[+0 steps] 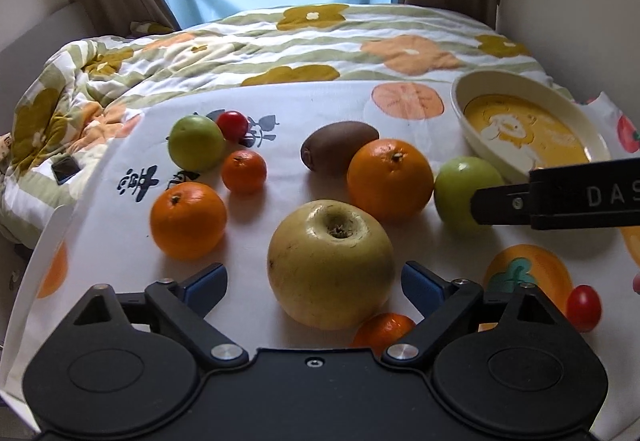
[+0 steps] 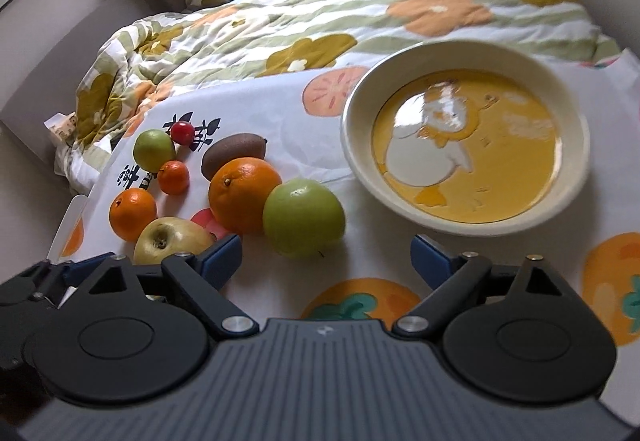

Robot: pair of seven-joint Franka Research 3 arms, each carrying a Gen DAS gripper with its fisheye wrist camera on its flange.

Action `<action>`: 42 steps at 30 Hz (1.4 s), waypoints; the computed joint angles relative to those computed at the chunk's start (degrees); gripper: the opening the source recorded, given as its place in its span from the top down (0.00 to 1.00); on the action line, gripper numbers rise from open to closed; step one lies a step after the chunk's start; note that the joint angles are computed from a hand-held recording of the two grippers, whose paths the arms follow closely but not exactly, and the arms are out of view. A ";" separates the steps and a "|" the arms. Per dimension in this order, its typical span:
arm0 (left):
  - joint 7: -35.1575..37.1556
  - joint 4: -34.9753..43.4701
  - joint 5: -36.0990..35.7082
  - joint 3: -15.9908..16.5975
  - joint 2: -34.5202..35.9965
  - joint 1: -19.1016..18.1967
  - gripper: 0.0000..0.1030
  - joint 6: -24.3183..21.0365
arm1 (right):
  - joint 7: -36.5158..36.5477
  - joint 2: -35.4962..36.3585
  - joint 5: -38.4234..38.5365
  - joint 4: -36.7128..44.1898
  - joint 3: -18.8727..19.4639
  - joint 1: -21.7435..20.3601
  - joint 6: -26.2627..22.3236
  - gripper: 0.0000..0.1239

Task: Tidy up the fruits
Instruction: 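Grasp the yellow apple with the left tool while the right tool grasps the green apple, then carry the yellow apple into the duck bowl with the left tool while the right carries the green apple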

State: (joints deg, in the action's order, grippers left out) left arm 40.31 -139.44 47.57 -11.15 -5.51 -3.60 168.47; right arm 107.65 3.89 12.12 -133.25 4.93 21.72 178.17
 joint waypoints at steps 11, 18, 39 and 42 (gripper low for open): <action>10.24 1.87 -9.04 1.48 4.01 -1.60 0.21 2.19 | -3.65 4.96 1.09 5.39 -0.59 1.02 -2.48 0.27; 12.15 1.51 -8.87 1.84 4.17 -1.43 0.24 3.67 | 0.54 6.24 -4.56 6.84 -3.56 3.32 -3.85 0.30; 16.80 0.07 -13.93 1.74 1.48 -0.48 0.24 4.95 | -2.21 4.85 -4.29 5.48 -2.48 2.46 -2.53 0.43; 16.24 -0.33 -13.53 1.27 -0.10 -0.20 0.24 4.75 | -0.42 2.61 -5.58 3.69 -3.04 2.74 -2.04 0.43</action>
